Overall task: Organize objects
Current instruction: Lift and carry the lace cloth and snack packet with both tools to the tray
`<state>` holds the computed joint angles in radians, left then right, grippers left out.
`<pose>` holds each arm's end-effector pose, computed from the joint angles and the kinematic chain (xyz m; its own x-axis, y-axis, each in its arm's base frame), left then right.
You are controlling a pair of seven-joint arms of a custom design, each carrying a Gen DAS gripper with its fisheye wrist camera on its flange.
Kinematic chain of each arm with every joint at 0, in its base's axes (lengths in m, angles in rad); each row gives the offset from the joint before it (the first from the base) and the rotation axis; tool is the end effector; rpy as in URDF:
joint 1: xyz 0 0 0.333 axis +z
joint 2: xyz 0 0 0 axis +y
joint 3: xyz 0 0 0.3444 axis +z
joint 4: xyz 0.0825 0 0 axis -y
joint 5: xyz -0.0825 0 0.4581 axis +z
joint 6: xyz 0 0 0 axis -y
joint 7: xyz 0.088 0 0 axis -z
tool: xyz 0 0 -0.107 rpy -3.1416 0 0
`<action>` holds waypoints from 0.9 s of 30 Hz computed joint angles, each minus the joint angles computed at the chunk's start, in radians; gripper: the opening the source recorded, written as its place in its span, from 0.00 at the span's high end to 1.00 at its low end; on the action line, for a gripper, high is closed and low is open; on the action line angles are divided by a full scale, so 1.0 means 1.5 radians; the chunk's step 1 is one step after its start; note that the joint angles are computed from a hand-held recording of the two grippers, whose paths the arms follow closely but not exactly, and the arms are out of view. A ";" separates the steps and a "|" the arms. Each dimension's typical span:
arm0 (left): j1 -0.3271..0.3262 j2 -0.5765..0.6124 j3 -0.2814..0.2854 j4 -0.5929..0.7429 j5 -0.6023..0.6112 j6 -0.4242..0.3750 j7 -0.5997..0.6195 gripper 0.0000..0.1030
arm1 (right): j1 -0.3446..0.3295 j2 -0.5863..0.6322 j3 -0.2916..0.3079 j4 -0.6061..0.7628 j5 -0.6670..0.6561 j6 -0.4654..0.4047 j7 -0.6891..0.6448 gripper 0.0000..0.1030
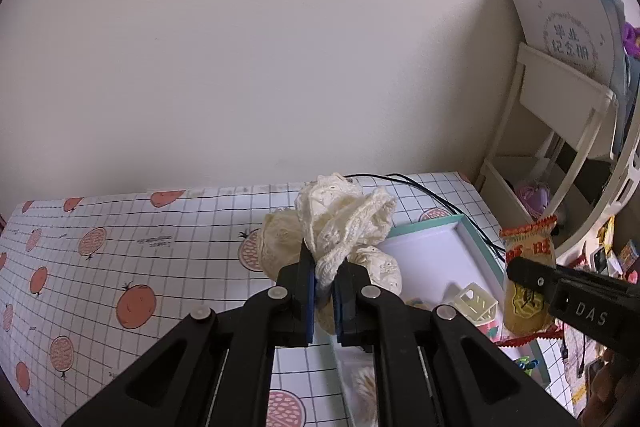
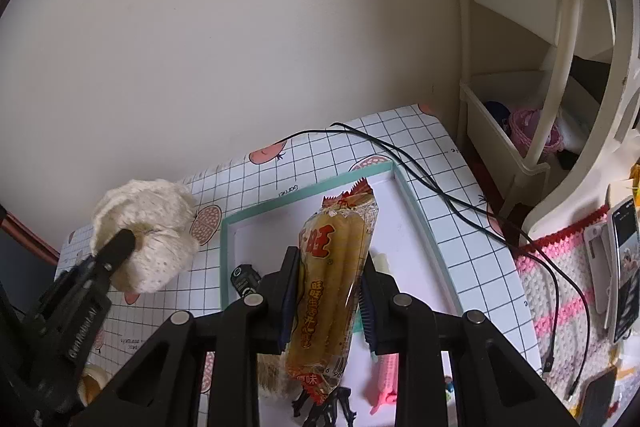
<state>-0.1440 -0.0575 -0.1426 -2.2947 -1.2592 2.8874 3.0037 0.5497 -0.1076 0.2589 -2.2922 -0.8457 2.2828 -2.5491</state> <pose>0.5753 -0.1122 0.3997 -0.5542 -0.8322 0.0182 -0.5580 0.3553 -0.7499 0.4056 0.4007 0.3949 -0.6345 -0.7245 -0.2693 -0.4967 0.6491 -0.5761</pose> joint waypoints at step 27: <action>-0.008 0.083 -0.045 0.030 -0.159 0.017 0.161 0.93 | -0.004 0.065 -0.029 0.005 -0.093 0.030 0.010 0.72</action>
